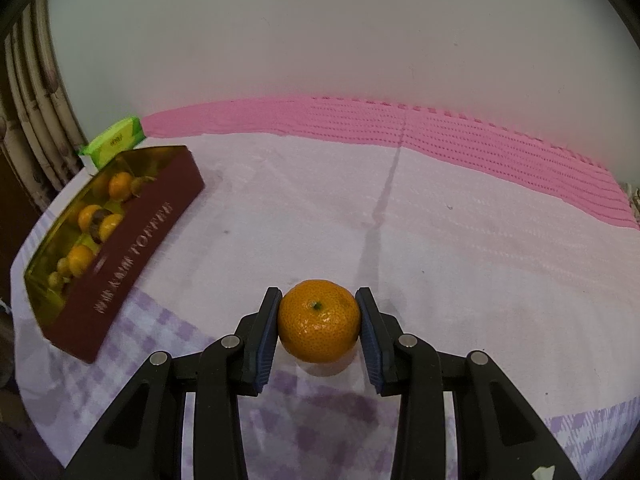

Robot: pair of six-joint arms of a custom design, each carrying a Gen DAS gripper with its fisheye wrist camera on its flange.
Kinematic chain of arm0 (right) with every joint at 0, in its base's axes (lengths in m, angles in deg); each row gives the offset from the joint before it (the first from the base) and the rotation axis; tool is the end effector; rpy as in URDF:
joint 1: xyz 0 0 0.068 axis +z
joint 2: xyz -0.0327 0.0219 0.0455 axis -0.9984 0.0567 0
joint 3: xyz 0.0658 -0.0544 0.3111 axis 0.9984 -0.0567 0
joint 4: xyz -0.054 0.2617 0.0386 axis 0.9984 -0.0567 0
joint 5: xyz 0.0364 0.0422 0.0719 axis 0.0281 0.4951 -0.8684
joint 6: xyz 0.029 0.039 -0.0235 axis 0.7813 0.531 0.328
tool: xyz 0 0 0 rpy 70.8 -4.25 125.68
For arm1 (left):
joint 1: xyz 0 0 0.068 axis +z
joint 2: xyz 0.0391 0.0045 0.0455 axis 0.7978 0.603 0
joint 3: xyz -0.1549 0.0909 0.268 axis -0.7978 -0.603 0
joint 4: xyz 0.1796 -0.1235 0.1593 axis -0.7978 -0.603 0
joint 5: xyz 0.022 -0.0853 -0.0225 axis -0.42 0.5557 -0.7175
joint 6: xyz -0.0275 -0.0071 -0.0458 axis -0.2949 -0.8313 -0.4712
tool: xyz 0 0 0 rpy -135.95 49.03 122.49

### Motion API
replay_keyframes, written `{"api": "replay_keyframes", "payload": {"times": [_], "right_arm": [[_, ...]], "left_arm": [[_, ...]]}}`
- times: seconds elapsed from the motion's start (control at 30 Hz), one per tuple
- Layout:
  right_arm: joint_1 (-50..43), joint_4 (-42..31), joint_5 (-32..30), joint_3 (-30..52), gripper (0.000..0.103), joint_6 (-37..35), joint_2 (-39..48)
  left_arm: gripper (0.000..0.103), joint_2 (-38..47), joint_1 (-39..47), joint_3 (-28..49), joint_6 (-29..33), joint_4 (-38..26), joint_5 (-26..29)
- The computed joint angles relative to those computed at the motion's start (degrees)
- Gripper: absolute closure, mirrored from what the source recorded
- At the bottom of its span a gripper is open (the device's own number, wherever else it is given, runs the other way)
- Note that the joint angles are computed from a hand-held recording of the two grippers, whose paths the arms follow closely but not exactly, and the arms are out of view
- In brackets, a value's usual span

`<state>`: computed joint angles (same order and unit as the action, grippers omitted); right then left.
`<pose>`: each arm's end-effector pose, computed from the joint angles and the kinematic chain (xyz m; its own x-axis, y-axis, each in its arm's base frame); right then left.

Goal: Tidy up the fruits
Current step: 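Carry the held mandarin over the tray with the right gripper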

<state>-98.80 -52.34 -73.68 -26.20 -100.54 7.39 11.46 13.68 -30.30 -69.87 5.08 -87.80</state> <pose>0.3019 -0.0491 0.2295 -0.6889 -0.3050 -0.6575 -0.4331 0.9006 0.0360 0.1596 -0.1005 0.2904 -0.6836 -0.3364 -0.6477 -0.5282 0.8405 0.1210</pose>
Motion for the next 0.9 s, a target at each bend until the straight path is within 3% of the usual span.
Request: {"api": "replay_keyframes", "payload": {"times": [0.6,0.9], "right_arm": [[13.7,-6.4,-1.0,-0.8,0.069,4.9,-12.6],[25.7,-6.9,1.1,0.2,0.069,9.7,-12.4]], "left_arm": [[0.026,-2.6,4.9,-3.5,2.9,2.4,1.9],[0.026,-7.2,11.5,-4.6,3.8,0.2,1.7]]}}
